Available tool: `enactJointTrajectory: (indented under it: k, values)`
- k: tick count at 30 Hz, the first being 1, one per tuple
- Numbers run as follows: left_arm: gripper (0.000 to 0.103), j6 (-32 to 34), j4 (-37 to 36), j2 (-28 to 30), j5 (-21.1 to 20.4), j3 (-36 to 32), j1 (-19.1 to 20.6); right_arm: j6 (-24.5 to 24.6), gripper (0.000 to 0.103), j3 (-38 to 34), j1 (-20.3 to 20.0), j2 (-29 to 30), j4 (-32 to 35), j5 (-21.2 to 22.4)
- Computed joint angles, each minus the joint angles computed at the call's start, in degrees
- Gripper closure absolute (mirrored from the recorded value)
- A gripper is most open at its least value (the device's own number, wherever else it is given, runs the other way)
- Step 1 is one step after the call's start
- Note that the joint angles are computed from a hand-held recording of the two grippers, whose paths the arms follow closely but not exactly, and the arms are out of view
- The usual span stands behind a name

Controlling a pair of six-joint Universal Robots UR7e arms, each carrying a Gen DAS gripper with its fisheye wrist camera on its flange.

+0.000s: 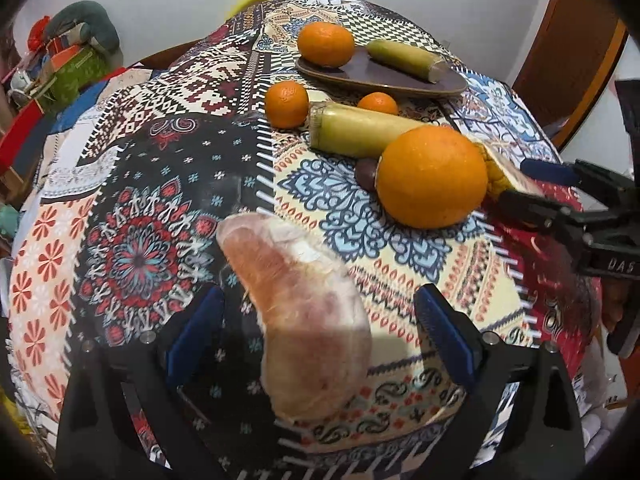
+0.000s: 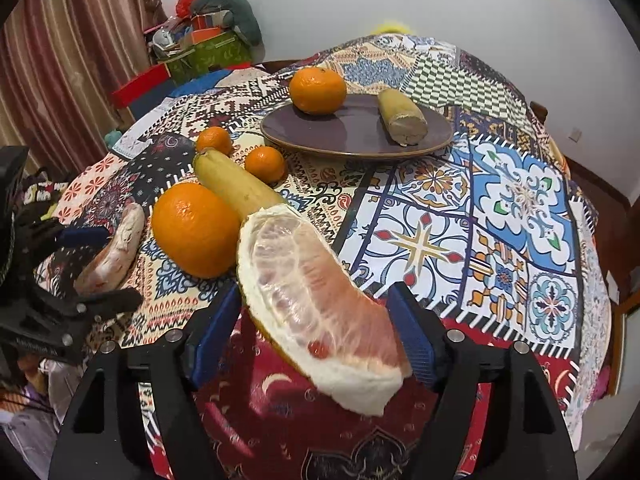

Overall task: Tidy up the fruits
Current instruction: 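Grasp pink pomelo segment with left tool while right tool grasps pomelo wedge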

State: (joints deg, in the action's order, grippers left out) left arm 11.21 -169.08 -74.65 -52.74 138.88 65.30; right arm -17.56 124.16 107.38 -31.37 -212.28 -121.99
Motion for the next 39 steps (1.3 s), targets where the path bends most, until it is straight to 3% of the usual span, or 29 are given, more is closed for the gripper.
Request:
enactJointTrajectory:
  k: [11,15,18,26,31,35,39]
  values:
    - [0.049,-1.9,1.1,-2.3,0.8,0.6,-0.4,-0.6,0.033,-1.5,-0.8,0.0,4.1,0.1]
    - [0.051,-3.1,7.9,-4.8,-4.4,-2.5,2.4,-0.4,0.044,-0.4,-0.8,-1.0,4.3,0.7]
    - [0.051,-3.2,10.0,-5.3,-4.2,-3.1,2.4,-0.4,0.050,0.5,-0.1,-1.7,4.5,0.2]
    - [0.048,-2.7,5.9,-3.5,-1.7,-1.4,1.1,1.2,0.051,3.6,-0.5,-4.2,5.8,0.7]
    - [0.046,-2.6,4.1,-0.6,-1.2,-2.5,0.7,1.2,0.048,2.2,-0.6,-4.5,10.2,0.5]
    - [0.046,-1.5,2.1,0.3,0.3,-1.8,-0.2,1.3,0.050,1.5,-1.6,-4.1,9.7,2.3]
    - [0.058,-1.1,3.4,-1.0,0.0,-1.9,0.1,2.4,0.052,2.3,-1.7,-4.1,7.1,2.7]
